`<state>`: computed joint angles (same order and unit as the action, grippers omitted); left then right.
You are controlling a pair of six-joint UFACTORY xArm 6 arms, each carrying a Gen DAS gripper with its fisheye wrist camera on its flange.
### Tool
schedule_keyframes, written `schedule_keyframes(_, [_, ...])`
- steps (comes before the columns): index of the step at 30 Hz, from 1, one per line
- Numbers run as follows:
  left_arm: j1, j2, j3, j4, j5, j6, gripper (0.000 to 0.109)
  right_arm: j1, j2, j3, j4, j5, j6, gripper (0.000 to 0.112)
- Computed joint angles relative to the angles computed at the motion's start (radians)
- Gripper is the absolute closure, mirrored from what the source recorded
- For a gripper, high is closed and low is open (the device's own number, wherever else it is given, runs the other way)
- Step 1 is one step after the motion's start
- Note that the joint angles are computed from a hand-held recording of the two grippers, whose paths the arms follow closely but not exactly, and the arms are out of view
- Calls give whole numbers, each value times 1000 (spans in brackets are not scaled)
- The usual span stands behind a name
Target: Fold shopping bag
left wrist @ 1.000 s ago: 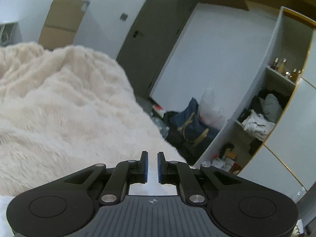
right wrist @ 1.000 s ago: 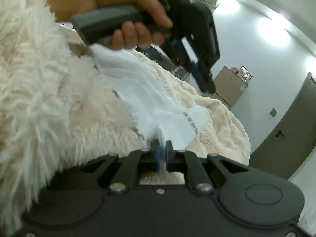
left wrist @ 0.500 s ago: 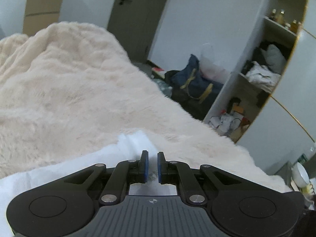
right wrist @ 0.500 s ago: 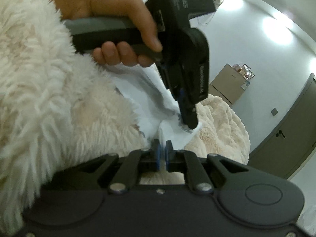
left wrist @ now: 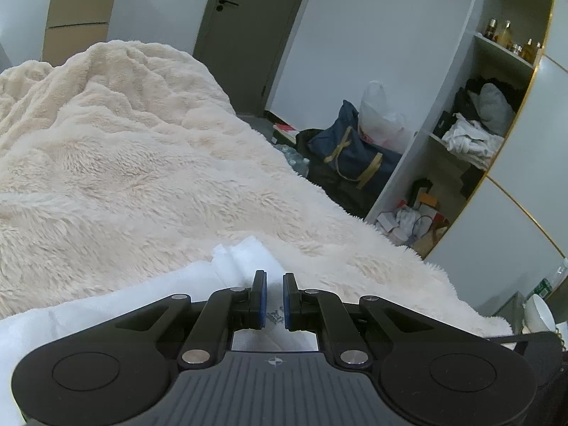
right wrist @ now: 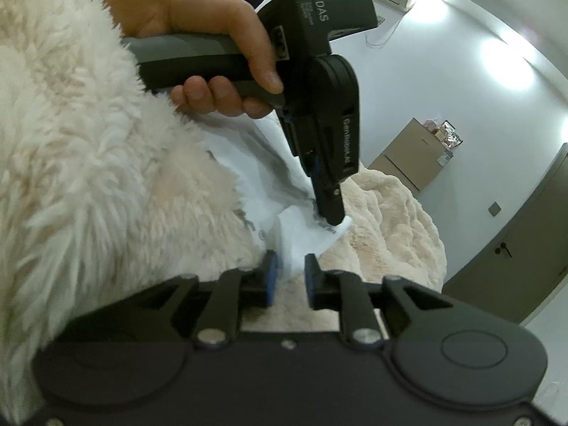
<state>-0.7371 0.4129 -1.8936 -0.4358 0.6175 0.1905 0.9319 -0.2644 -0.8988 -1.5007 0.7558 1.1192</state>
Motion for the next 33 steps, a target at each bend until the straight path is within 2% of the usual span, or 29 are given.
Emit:
schedule_keyframes(13, [1, -3, 10, -15, -10, 15, 102, 9, -24, 6, 20, 34, -56, 81])
schedule_keyframes(19, [-1, -7, 16, -9, -17, 14, 102, 9, -77, 31, 19, 11, -49, 79])
schedule_keyframes(23, [-2, -8, 18, -6, -19, 15, 102, -29, -132, 53, -15, -94, 72, 82])
schedule_keyframes(25, [-2, -9, 21, -6, -21, 17, 102, -54, -140, 53, -59, -149, 177, 83])
schedule_keyframes(27, [-3, -9, 22, -4, -21, 18, 102, -52, -128, 42, -85, -136, 245, 91])
schedule_keyframes(31, [-3, -11, 23, -3, -22, 19, 102, -37, -54, -1, -101, -38, 371, 94])
schedule_keyframes(33, [-2, -12, 24, -7, -23, 20, 102, -48, -37, -7, -69, -62, 358, 95])
